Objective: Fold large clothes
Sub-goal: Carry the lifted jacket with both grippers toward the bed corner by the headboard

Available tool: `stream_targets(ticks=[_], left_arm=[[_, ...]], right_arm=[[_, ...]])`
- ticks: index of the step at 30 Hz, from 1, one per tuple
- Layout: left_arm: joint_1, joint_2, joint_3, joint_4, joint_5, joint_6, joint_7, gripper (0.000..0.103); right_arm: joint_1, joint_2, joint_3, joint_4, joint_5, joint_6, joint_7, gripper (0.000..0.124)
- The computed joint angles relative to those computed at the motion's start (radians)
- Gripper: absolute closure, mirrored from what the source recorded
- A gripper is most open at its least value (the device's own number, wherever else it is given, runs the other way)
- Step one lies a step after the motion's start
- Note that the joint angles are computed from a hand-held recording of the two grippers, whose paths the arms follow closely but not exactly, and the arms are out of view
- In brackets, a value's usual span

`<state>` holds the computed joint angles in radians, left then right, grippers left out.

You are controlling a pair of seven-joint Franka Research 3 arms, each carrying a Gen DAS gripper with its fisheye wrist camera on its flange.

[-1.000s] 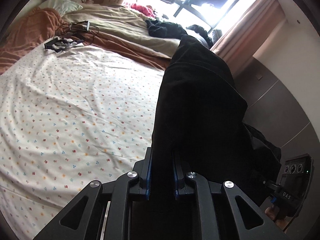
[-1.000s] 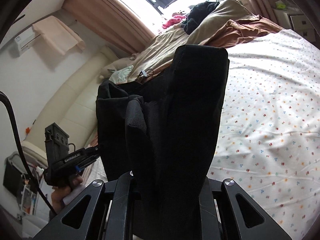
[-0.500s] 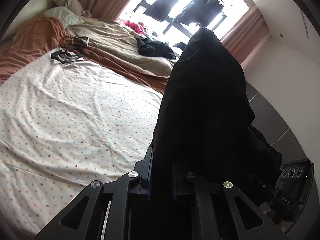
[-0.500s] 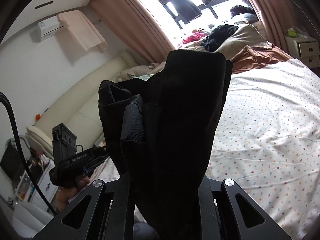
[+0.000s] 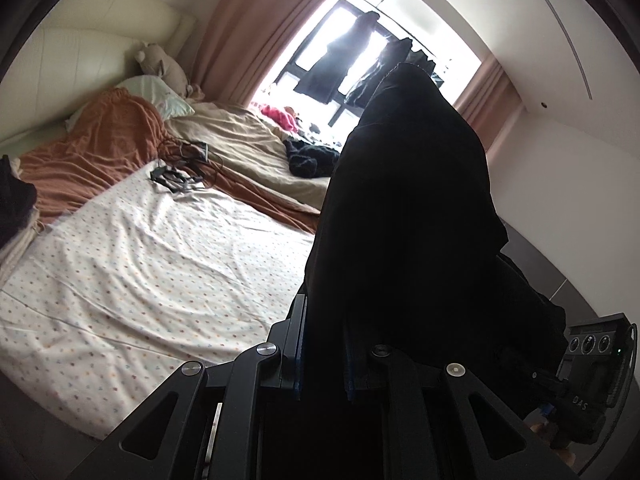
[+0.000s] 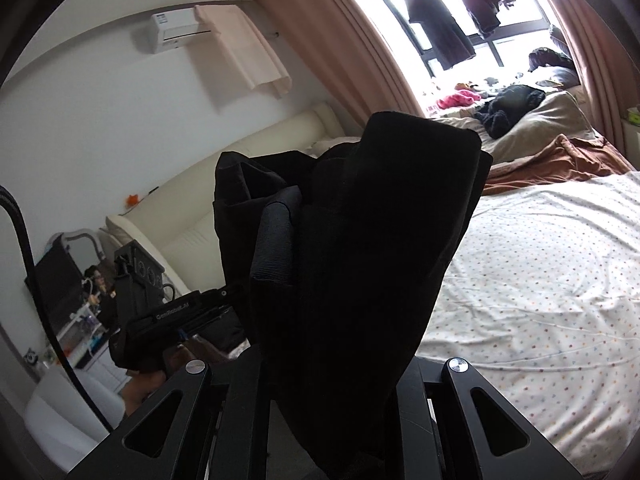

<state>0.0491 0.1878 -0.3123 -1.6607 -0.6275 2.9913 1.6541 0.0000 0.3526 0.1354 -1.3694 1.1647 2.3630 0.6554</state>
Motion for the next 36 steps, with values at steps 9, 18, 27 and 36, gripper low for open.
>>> stream_targets(ticks=[9, 18, 27, 36], left_arm=[[-0.023, -0.223, 0.103, -0.231, -0.142, 0.035, 0.110, 0.089], [-0.113, -0.357, 0.276, -0.371, -0.222, 0.023, 0.195, 0.089], [-0.168, -0.388, 0.447, -0.400, -0.309, -0.022, 0.312, 0.089], [-0.041, -0.353, 0.462, -0.348, -0.287, -0.084, 0.314, 0.089]], right_arm=[[0.090, -0.136, 0.008, -0.173, 0.086, 0.035, -0.077, 0.109], [0.179, -0.169, 0.002, -0.231, 0.111, 0.052, -0.098, 0.109], [0.245, -0.094, 0.039, -0.158, 0.065, 0.056, -0.075, 0.109], [0.316, 0.157, 0.103, 0.182, -0.145, 0.000, 0.076, 0.109]])
